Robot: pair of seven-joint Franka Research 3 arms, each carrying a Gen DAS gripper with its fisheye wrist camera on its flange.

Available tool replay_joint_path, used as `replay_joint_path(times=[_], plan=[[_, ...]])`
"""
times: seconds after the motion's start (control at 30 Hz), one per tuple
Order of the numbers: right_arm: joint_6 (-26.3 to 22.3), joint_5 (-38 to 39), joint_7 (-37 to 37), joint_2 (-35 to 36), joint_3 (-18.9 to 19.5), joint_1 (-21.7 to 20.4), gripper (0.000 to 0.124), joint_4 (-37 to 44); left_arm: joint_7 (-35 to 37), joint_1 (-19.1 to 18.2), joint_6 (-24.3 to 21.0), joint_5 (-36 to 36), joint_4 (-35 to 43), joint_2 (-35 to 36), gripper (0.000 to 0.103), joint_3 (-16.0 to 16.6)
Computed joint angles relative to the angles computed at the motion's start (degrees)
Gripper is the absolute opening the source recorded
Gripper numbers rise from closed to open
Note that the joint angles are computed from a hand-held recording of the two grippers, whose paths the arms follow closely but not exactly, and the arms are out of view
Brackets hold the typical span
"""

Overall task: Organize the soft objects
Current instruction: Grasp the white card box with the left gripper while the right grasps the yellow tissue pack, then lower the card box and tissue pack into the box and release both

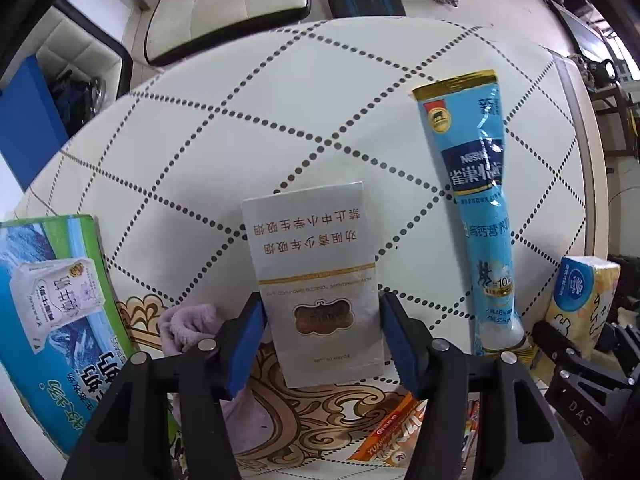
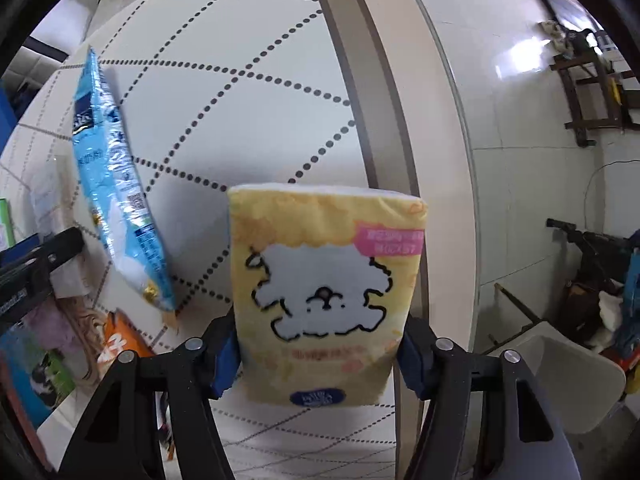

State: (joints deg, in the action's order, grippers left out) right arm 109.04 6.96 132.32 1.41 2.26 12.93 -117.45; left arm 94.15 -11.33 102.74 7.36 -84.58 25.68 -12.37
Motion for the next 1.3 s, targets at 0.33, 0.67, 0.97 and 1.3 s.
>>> replay_joint_path(times=[0.33,0.67,0.97,1.3], plan=[[2.6,-3.3,3.7,-4.6,1.3,1.1,0.064,-1.2,3.6,1.2,12.8,0.0,-15.3,-13.4,0.054,-0.4],[2.4,-4.6,5.8,-11.9,4.4,3.2,0.064,0.7,11.3,3.3,12.7,-12.9,-20.3,-26.0,0.054,1.6],[2.7,-2.6,8.6,-10.5,8.4,7.6,0.064,11.4,18.0,8.6,4.9,-21.7,-14.9,-30.8,0.055,7.6],[0.3,-4.2,11.0,14.0,9.2,18.4,0.064,42.1,22.0,18.5,-0.1,-18.4,-5.0,-25.1,0.055,12.8]])
